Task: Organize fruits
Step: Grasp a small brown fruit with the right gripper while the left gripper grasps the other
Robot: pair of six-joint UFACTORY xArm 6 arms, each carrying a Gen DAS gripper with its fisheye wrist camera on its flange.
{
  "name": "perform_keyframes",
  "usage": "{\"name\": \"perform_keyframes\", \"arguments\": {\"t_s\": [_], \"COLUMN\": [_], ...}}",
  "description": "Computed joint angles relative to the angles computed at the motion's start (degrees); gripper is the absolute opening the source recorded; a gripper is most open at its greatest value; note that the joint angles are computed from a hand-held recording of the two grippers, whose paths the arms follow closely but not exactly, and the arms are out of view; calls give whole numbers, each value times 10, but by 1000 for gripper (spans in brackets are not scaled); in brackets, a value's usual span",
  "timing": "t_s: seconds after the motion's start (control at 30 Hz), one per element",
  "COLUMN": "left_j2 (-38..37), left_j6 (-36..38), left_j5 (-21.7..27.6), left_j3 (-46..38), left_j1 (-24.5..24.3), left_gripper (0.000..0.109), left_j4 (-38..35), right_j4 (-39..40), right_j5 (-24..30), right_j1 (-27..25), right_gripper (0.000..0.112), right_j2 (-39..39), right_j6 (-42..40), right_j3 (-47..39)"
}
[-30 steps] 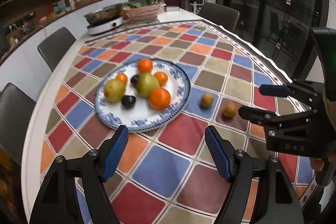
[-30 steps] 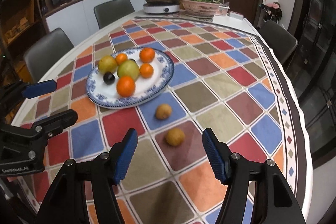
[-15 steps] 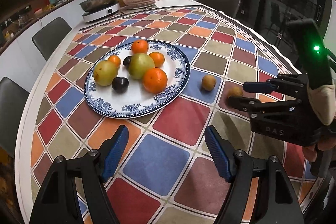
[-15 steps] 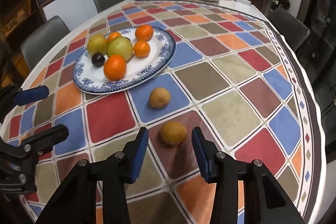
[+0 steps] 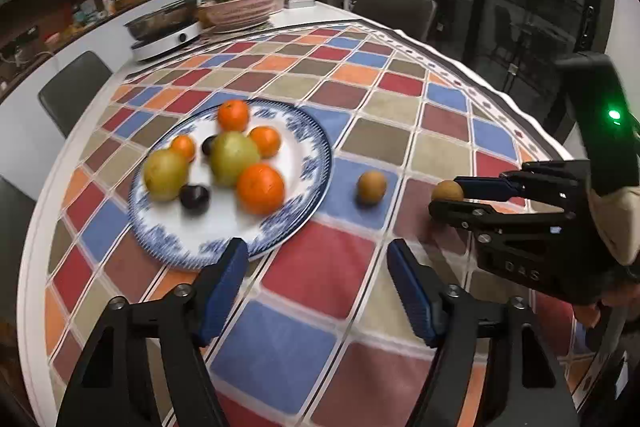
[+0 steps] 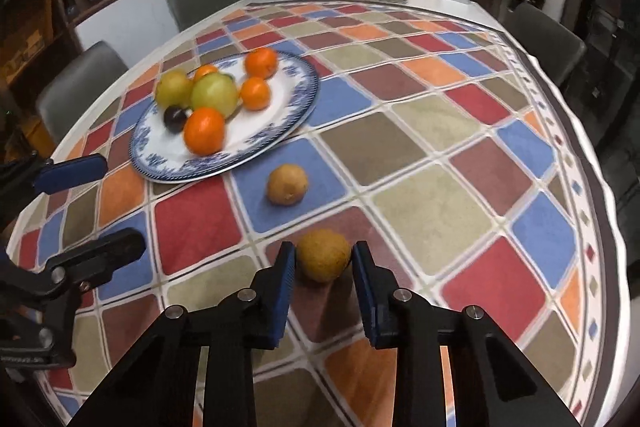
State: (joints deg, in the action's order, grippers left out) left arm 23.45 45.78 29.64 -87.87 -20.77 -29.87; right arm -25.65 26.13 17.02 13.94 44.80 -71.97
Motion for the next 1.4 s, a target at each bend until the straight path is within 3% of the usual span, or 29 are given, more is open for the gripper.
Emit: {"name": "perform_keyframes", "arguments": {"t_s": [0.3,0.73,0.9,1.4], "left_j2": [91,167,176,95], "left_j6": [-27,-94,-105,-68], "left_j5": [86,108,102,103], "left_j3": [-133,-223,-230,-151], "left_j1": [-22,-47,-50,-28], "left_gripper": [49,38,26,26], "left_j4": [9,94,113,28], "right_j4": [-63,-80,-77,-70], "right_j5": [-17,-39,-44,-56], "right_j1": [-20,-34,-37,-25], "right_gripper": [30,30,30,30], "right_j2": [-47,-55,-53,-65], "right_j6": [93,125,126,109], "right_j3": [44,66,69,64]}}
